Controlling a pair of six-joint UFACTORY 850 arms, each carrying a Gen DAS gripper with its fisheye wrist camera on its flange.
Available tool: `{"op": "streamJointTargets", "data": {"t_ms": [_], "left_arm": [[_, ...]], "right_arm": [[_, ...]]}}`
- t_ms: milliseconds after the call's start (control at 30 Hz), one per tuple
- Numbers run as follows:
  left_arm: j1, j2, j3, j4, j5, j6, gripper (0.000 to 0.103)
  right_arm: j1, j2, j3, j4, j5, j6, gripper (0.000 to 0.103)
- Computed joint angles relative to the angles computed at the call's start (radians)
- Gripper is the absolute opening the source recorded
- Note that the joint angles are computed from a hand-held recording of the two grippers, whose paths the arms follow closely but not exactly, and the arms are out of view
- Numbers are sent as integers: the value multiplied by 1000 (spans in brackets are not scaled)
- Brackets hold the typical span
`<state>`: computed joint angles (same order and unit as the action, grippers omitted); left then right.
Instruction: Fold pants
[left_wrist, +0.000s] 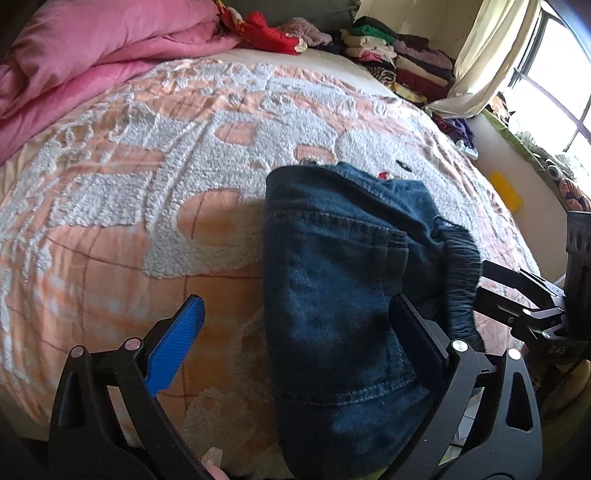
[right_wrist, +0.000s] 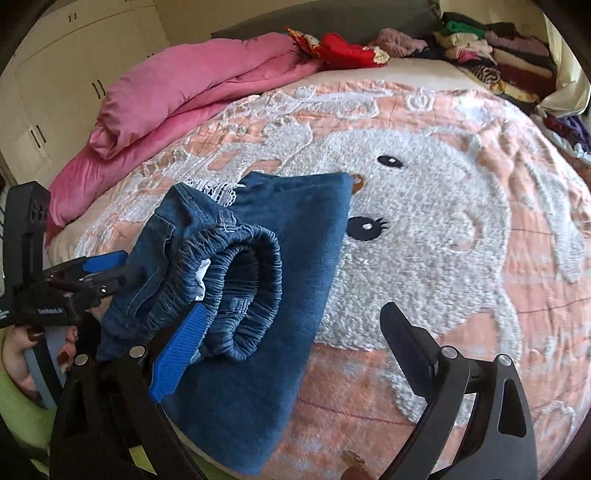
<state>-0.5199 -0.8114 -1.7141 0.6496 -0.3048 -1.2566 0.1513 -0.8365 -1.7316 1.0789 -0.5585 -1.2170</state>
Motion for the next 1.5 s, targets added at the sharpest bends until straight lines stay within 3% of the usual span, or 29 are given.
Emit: {"op": "streamJointTargets", "data": {"t_ms": [67,200,400,433,467,533,600,667,867,1067,1367,1400,1500], "left_arm": [[2,-15,-17,-44,-3,44,93],[5,-39,-45,-76,-8,80,93],[4,-67,-81,-65,-13,87,93],[5,-71,-86,-80,-5,105,86],[6,-71,-84,-89,10,114,80],[8,-68,-81,-116,39,140,53],[9,-62,-77,-165,63,187,37],[8,-60,-94,-156,55,187,35],[17,-61,-150,-15,21,94,34],[40,-113,-260,-51,-21,148,34],[62,-200,-377,-173,-81,269,34],[62,-203,-379,-181,-85,275,35],[68,-219,-393,-232,-111,308,51]], "right_arm": [[2,-20,-27,-20,-30,16,85],[-1,-69,-88,-43,-109,63,85],[2,-107,-134,-13,-157,33,86],[2,-112,-140,-9,-168,27,78],[0,-124,-156,3,-202,8,60],[-2,-138,-179,19,-250,-2,44],[2,-116,-157,48,-236,-57,37],[6,-104,-153,61,-226,-82,34],[20,-125,-249,78,-228,-102,33],[35,-208,-424,39,-216,-51,33],[51,-376,-697,-137,-235,173,34],[52,-381,-701,-154,-229,186,34],[61,-370,-672,-242,-164,256,45]]}}
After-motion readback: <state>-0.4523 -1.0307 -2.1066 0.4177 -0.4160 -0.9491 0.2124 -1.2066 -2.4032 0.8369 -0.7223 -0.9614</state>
